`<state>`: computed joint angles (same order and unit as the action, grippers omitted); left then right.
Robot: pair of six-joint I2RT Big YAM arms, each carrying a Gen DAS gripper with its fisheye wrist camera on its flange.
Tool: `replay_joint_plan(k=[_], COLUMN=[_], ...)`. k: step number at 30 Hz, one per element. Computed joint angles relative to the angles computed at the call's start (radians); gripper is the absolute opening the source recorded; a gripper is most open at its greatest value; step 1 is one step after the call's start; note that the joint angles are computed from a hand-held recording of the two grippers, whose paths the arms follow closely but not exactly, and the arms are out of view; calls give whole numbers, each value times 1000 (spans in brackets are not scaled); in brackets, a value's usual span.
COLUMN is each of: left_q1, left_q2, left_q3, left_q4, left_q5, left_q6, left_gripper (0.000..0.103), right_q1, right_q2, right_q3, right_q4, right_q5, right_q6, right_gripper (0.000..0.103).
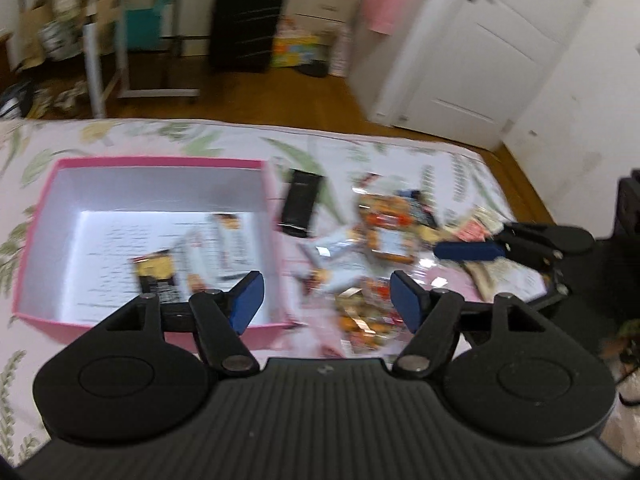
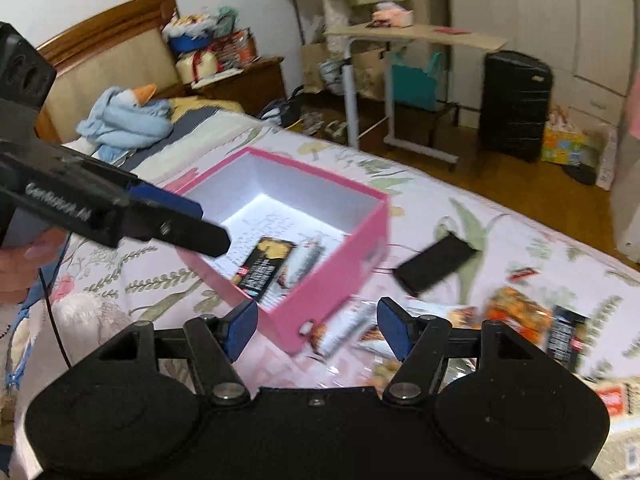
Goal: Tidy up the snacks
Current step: 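Reach the left gripper to the clear bag of mixed beans and grasp it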
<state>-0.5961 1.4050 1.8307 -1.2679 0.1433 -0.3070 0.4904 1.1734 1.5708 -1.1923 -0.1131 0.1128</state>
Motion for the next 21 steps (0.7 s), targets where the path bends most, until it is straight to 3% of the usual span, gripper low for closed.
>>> replay_joint_plan(k=[4, 8, 14, 21], left_q1=[-66, -109, -131, -142], left_q2=[45, 91, 133, 150], left_q3=[39, 31, -42, -148], left_q4=[-1, 8, 23, 79], left_q5=[4, 12, -6, -73], left_q6=[-15, -58, -106, -148], left_gripper=[69, 69, 67, 66], right_q1=[-59, -152, -229, -276], right_q2=[-72, -117, -116, -85], right_q3=[-65, -149, -238, -304], right_q4=[11, 26, 14, -14], right_q5=[30, -29, -60, -13], right_q6=[-16, 4, -27, -63], right_gripper=[73, 73, 73, 73])
